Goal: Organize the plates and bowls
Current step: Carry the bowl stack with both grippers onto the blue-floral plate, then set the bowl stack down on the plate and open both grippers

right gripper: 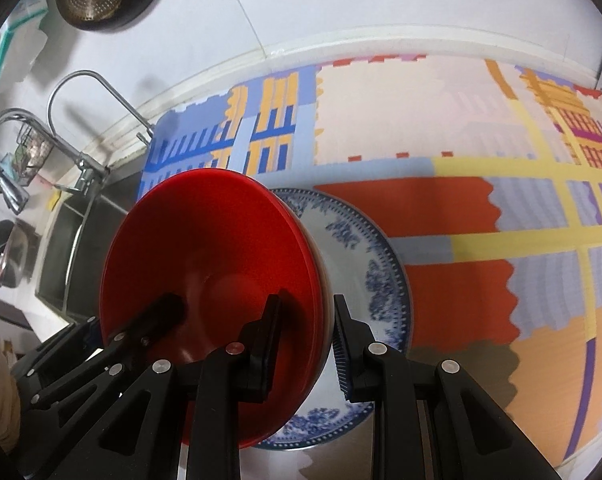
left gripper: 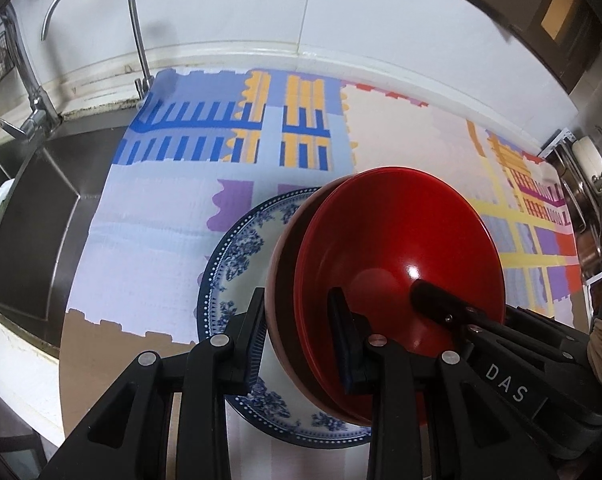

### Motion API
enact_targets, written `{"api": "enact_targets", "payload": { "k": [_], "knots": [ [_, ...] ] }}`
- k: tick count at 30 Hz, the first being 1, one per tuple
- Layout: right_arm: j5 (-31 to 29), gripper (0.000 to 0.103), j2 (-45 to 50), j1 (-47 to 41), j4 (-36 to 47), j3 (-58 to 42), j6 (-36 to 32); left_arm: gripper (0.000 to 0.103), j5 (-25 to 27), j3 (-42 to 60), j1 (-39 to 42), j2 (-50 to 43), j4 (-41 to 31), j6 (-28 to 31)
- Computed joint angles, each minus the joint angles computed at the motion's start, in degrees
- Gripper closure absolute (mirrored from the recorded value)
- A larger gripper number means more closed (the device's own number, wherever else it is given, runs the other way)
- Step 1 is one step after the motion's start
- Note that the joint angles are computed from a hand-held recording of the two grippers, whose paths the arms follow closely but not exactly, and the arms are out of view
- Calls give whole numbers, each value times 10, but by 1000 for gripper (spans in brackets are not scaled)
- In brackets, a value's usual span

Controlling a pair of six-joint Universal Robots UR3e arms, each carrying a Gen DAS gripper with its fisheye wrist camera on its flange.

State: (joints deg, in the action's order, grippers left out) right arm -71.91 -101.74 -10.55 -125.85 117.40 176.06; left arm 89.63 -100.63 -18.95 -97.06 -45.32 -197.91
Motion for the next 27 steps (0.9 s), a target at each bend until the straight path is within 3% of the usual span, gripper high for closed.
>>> {"api": "enact_targets", "payload": {
  "k": [27],
  "knots": [
    [-46,77,59,48,-39,-6,55,72,-57,-37,39,-12,24,55]
  ]
}}
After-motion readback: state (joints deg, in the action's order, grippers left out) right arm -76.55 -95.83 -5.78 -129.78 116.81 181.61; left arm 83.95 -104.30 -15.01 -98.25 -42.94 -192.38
